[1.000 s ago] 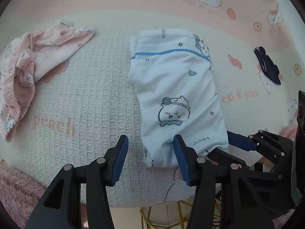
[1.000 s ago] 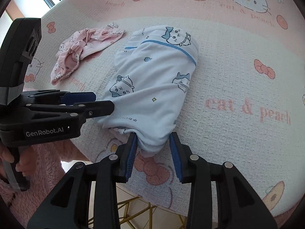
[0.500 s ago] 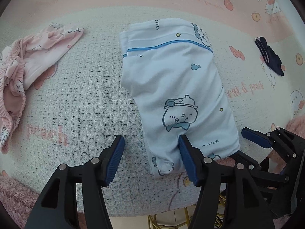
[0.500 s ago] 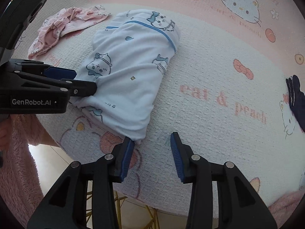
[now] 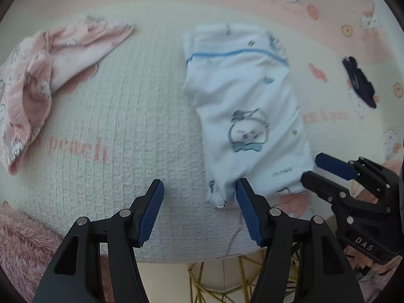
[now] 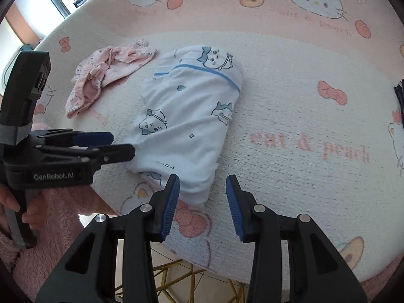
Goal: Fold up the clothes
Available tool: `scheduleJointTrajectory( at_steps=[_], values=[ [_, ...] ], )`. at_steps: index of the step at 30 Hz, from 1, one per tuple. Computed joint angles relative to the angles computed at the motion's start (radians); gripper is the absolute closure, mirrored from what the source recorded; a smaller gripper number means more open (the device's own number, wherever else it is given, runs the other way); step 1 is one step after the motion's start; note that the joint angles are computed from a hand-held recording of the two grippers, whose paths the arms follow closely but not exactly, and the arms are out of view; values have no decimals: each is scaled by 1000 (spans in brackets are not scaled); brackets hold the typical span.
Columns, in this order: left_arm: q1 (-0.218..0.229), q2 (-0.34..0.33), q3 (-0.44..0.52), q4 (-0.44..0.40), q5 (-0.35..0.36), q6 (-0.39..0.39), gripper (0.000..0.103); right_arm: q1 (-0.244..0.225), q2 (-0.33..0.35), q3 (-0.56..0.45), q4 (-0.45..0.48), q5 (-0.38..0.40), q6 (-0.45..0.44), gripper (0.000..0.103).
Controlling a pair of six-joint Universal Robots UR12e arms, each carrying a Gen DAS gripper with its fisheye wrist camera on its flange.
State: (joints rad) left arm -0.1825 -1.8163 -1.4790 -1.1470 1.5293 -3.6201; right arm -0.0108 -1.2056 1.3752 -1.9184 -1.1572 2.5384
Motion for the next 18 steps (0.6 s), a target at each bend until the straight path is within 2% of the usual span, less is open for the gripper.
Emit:
scheduleJointTrajectory(
  at_steps=[1, 2, 4, 7, 9, 12, 15, 17, 18],
  values=[
    [4, 3, -5, -2, -5, -12, 37, 8, 5, -1, 8, -28, 1, 63],
    [8, 7, -10, -4, -8, -24, 37, 5, 3, 6, 9, -25, 2, 62],
    [-1, 8, 0, -30, 66, -27, 37, 3, -5, 19, 9, -60, -20, 61],
    [12, 28, -30, 10, 33, -97, 37, -1, -21, 42, -18, -121, -55, 61],
    [28, 45, -61, 63, -45, -136, 37, -17, -14, 28, 11, -72, -26, 61],
    [43, 70, -107, 126, -135, -213, 37, -45, 10, -18, 64, 62, 69, 61],
    [52, 90, -152, 188, -213, -287, 37, -50, 34, -64, 41, 122, 102, 58],
    [52, 93, -171, 229, -251, -310, 37, -38, 61, -113, 40, 123, 100, 42],
    [49, 91, -173, 240, -257, -315, 39, -29, 79, -140, 48, 117, 93, 40]
  ],
)
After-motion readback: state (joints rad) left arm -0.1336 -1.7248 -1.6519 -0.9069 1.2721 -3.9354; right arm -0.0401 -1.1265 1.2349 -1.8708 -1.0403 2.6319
